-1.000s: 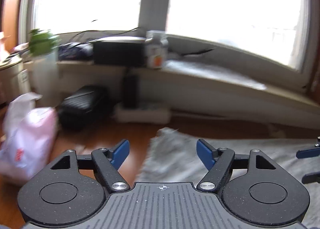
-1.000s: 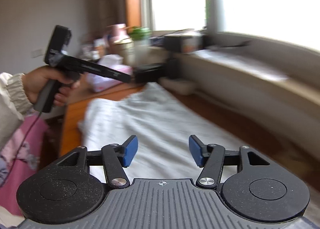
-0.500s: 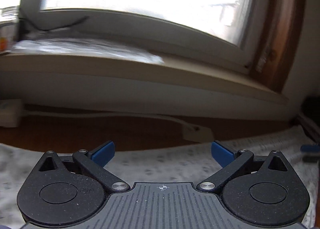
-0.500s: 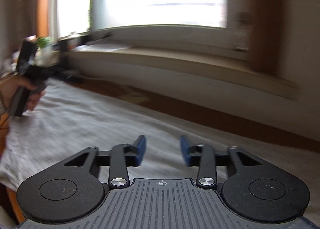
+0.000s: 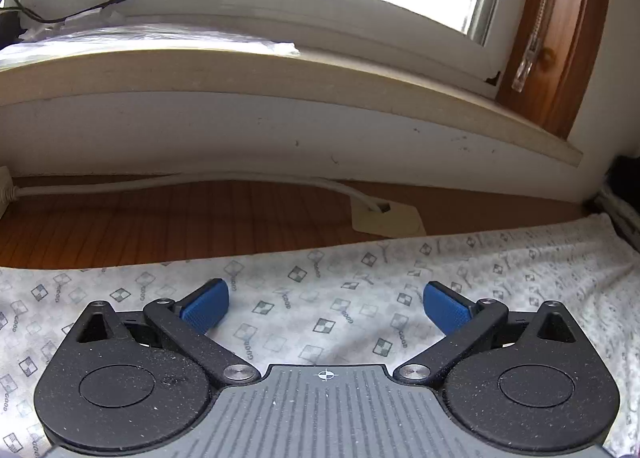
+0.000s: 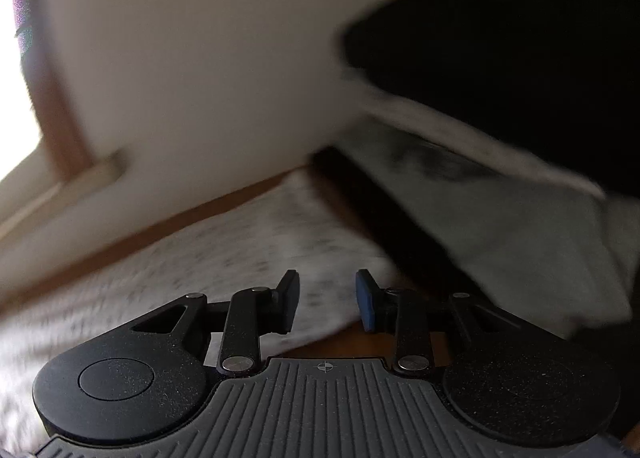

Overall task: Fold clothes
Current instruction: 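Move the right gripper to the sheet end by the dark clothes and pinch it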

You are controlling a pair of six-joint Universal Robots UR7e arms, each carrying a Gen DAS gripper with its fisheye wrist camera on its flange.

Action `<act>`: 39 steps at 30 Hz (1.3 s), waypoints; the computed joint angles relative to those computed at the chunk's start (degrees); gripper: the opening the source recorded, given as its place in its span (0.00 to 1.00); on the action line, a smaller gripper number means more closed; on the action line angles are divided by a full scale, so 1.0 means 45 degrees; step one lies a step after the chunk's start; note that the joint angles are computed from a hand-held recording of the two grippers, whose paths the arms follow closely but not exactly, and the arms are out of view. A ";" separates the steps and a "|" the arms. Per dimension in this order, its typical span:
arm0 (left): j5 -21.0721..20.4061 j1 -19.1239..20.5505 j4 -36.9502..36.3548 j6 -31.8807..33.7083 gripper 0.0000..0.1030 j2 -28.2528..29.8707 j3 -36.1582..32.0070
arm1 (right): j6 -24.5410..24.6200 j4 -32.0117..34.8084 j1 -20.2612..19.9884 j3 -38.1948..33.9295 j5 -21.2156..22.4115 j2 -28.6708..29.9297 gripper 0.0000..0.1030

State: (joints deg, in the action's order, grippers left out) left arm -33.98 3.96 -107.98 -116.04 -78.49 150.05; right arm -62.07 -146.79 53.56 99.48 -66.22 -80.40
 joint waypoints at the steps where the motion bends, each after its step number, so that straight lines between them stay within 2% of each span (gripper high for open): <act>1: -0.0010 -0.0009 0.0028 -0.0012 1.00 -0.0005 -0.0007 | 0.0297 0.0039 -0.0037 -0.0134 -0.0056 0.0082 0.32; 5: -0.0048 -0.0043 0.0139 -0.0057 1.00 -0.0025 -0.0038 | 0.1050 0.0051 -0.0130 -0.0223 -0.0201 0.0214 0.35; 6: -0.0052 -0.0048 0.0152 -0.0065 1.00 -0.0030 -0.0041 | 0.1139 0.0137 -0.0160 -0.0194 -0.0139 0.0209 0.39; 9: -0.0042 -0.0049 0.0140 -0.0070 1.00 -0.0039 -0.0031 | 0.1744 0.0479 -0.0045 -0.0263 -0.0232 0.0176 0.39; 10: -0.0030 -0.0049 0.0124 -0.0074 1.00 -0.0048 -0.0020 | 0.1746 0.0759 -0.0005 -0.0318 -0.0077 0.0149 0.28; 12: -0.0019 -0.0049 0.0107 -0.0077 1.00 -0.0056 -0.0010 | 0.1668 0.1190 0.0039 -0.0347 0.0359 0.0049 0.13; 15: -0.0002 -0.0050 0.0088 -0.0091 1.00 -0.0054 -0.0002 | 0.1330 0.1643 0.0011 -0.0239 0.1297 -0.0155 0.12; 18: 0.0008 -0.0071 0.0080 -0.0130 1.00 -0.0067 0.0015 | 0.1147 0.0816 -0.0001 0.0332 0.1786 -0.0377 0.13; 20: 0.0013 -0.0086 0.0072 -0.0152 1.00 -0.0091 0.0036 | 0.1084 0.1157 0.0105 0.0232 0.1662 -0.0303 0.14; 23: 0.0021 -0.0109 0.0062 -0.0186 1.00 -0.0126 0.0066 | 0.1412 -0.0332 0.0496 0.0574 0.0373 -0.0110 0.18; 25: 0.0027 -0.0124 0.0056 -0.0209 1.00 -0.0150 0.0086 | 0.1621 -0.0736 0.0636 0.0576 -0.0250 0.0019 0.30; 26: 0.0030 -0.0132 0.0053 -0.0220 1.00 -0.0162 0.0096 | 0.1692 -0.1118 0.0675 0.0643 -0.0479 0.0091 0.32; 29: 0.0038 -0.0155 0.0044 -0.0255 1.00 -0.0198 0.0126 | 0.1743 -0.1056 0.0613 0.0616 -0.0386 0.0151 0.33; 30: 0.0041 -0.0163 0.0041 -0.0267 1.00 -0.0210 0.0136 | 0.1694 -0.0881 0.0583 0.0595 -0.0209 0.0142 0.31; 31: 0.0044 -0.0171 0.0038 -0.0278 1.00 -0.0223 0.0146 | 0.1644 -0.0704 0.0553 0.0574 -0.0034 0.0134 0.21; 33: 0.0052 -0.0213 0.0021 -0.0348 1.00 -0.0244 0.0180 | 0.1534 -0.0636 0.0599 0.0676 0.0284 0.0082 0.11; 35: 0.0058 -0.0227 0.0030 -0.0385 1.00 -0.0241 0.0182 | 0.1322 -0.0920 0.0805 0.1030 0.0525 -0.0077 0.10; 39: 0.0058 -0.0227 0.0052 -0.0420 1.00 -0.0190 0.0147 | 0.0309 -0.0404 0.1610 0.2115 0.0935 -0.0717 0.10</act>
State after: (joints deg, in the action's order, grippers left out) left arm -33.72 2.93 -107.75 -117.93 -79.34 150.71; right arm -60.67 -148.61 60.81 109.00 -62.02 -83.62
